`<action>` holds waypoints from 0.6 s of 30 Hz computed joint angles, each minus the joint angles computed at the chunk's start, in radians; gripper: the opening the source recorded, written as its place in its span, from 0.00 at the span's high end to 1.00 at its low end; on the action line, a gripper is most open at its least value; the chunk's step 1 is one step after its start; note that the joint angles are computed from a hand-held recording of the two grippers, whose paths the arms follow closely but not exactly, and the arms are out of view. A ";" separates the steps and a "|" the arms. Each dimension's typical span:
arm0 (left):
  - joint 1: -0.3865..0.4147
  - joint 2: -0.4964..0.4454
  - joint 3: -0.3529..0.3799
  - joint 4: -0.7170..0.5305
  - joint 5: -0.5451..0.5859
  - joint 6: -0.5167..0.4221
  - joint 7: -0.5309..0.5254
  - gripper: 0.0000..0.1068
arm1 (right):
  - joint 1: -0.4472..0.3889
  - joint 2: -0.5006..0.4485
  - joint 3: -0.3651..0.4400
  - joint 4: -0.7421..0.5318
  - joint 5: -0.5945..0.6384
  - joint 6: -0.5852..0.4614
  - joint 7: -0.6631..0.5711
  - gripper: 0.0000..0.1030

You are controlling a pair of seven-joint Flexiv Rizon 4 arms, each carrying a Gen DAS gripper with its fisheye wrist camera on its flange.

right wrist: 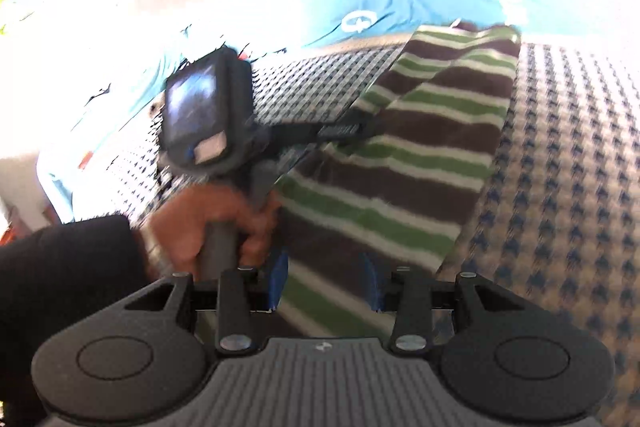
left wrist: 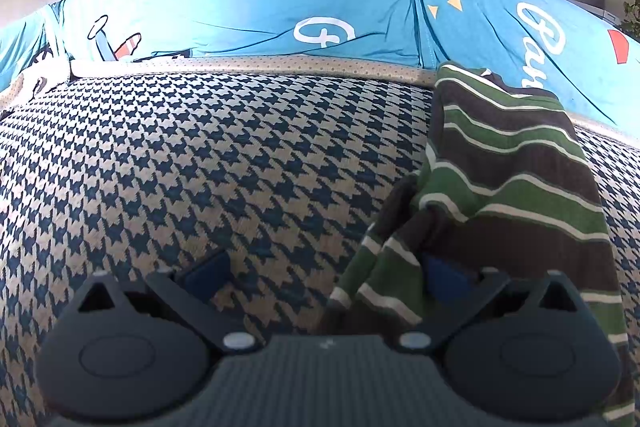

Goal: Fold clothes
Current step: 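Grasp the end of the shirt strip with the right gripper and fold it over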

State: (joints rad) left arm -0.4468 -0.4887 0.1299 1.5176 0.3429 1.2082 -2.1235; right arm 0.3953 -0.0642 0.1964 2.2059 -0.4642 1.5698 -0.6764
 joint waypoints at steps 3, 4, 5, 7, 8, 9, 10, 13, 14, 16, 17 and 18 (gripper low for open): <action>-0.005 0.000 0.004 -0.002 0.006 -0.002 -0.007 0.04 | -0.032 -0.033 0.021 -0.054 0.104 -0.009 -0.104 0.61; -0.006 -0.001 0.005 -0.003 0.009 -0.003 -0.010 0.04 | -0.044 -0.045 0.031 -0.075 0.147 -0.013 -0.141 0.61; -0.007 -0.001 0.006 -0.004 0.011 -0.004 -0.012 0.04 | -0.056 -0.058 0.040 -0.097 0.189 -0.019 -0.177 0.61; -0.009 0.000 0.007 -0.007 0.014 -0.008 -0.016 0.04 | -0.050 -0.078 0.009 -0.124 0.189 -0.026 -0.175 0.61; -0.009 0.000 0.007 -0.008 0.015 -0.011 -0.018 0.04 | -0.050 -0.089 -0.001 -0.137 0.190 -0.029 -0.176 0.61; -0.011 0.002 0.009 -0.008 0.019 -0.007 -0.023 0.04 | -0.039 -0.100 -0.028 -0.149 0.171 -0.031 -0.154 0.61; -0.013 0.004 0.011 -0.007 0.023 -0.004 -0.029 0.04 | -0.029 -0.109 -0.053 -0.155 0.152 -0.027 -0.130 0.61; -0.014 0.006 0.013 -0.003 0.037 0.054 -0.043 0.04 | -0.019 -0.133 -0.093 -0.176 0.115 -0.028 -0.094 0.61; -0.014 0.006 0.012 -0.004 0.036 0.070 -0.043 0.04 | -0.015 -0.139 -0.106 -0.181 0.100 -0.031 -0.082 0.61; 0.004 0.004 -0.012 -0.001 0.005 0.104 -0.018 0.04 | -0.009 -0.151 -0.131 -0.192 0.067 -0.037 -0.059 0.61; 0.016 -0.001 -0.030 -0.003 -0.018 0.114 0.006 0.04 | -0.007 -0.157 -0.142 -0.198 0.052 -0.040 -0.047 0.61; 0.018 -0.009 -0.036 -0.014 -0.035 0.110 0.026 0.04 | -0.010 -0.164 -0.144 -0.205 0.047 -0.039 -0.041 0.61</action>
